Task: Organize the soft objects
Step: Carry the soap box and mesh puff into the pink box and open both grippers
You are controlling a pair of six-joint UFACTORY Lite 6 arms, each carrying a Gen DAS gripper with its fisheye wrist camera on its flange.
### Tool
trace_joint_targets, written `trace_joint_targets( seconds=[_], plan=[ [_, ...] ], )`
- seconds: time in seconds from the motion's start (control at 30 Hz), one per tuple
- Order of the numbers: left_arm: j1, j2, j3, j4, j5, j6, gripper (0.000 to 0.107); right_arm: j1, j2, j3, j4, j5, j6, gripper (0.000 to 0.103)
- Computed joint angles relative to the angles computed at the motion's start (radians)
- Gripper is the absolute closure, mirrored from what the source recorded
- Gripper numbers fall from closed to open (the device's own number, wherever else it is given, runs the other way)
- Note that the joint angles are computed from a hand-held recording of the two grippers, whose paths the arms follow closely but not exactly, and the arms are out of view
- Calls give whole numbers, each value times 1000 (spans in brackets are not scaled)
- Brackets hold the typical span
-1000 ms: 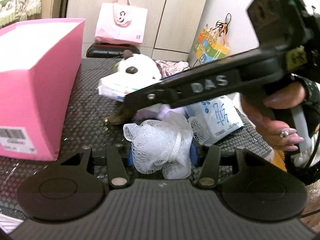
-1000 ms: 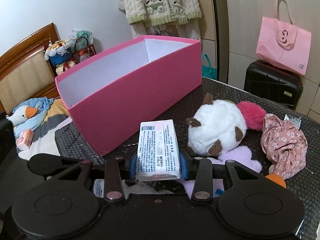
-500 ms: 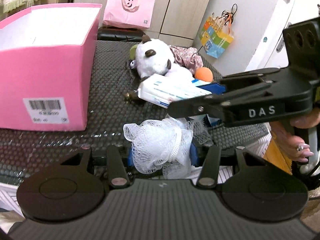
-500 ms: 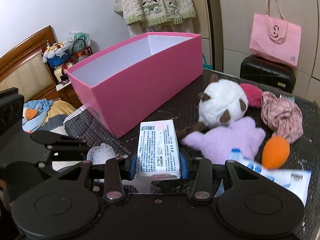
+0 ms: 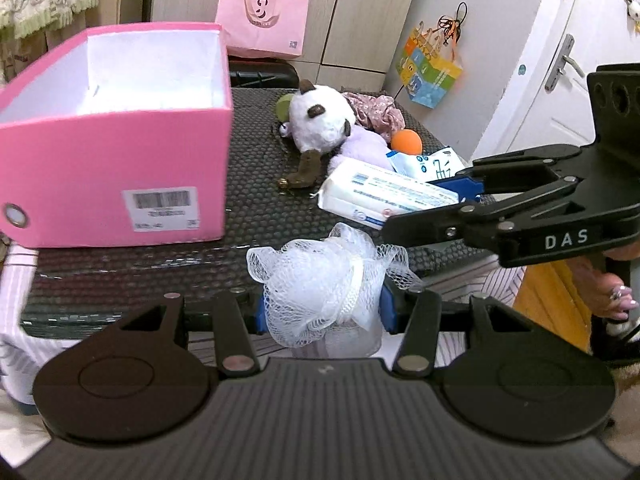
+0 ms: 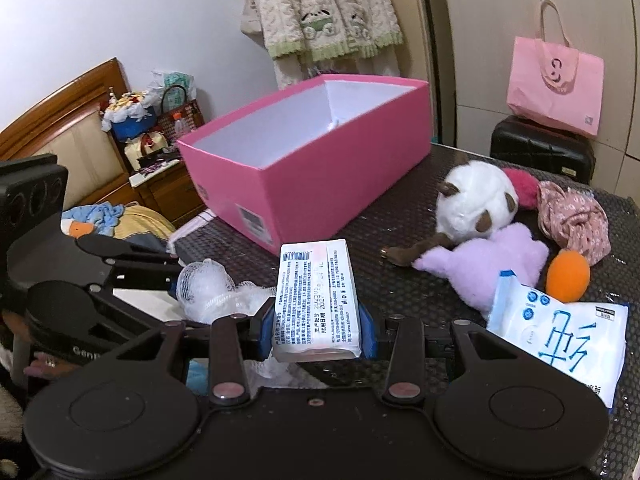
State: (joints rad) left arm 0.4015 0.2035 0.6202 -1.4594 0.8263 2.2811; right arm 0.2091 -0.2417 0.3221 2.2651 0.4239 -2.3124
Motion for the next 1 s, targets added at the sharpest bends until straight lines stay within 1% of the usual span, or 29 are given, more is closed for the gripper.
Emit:
trace_joint_targets(
  seconds=[0.1,0.23,0.33,0.47,0.57,0.7,0.8,0.87,0.9,0.93,0.97,1.0],
  plan=[
    [54,-40,18,83,18,-40,59,55,-46,0,6,-40,32,57],
    [118,-85,52,141,56,-73,59,105,-73,25,-11,-57,86,57],
    [158,-107,102,177,103,-119,59,151,-76,64,51,-86,49,57],
    [185,-122,171,183,145,-154,58,183,-46,158,62,-113,34,57],
    [175,-85,266,184,150,-209,58,209,9,245,151,-147,-71,57],
    [117,9,422,157,80,-280,58,219,151,410,253,-192,-202,57],
    [64,107,566,168,19,-355,58,218,273,542,243,-217,-221,57],
    [20,168,644,154,-51,-373,58,216,371,642,239,-233,-258,57],
    [-9,206,692,152,-97,-389,58,216,428,703,223,-247,-255,57],
    [-34,249,747,171,-128,-423,58,209,474,757,164,-260,-210,57],
    [-58,310,834,221,-147,-494,58,204,538,830,89,-279,-150,57],
    [-73,362,905,263,-157,-553,58,202,596,900,55,-304,-129,57]
  ],
)
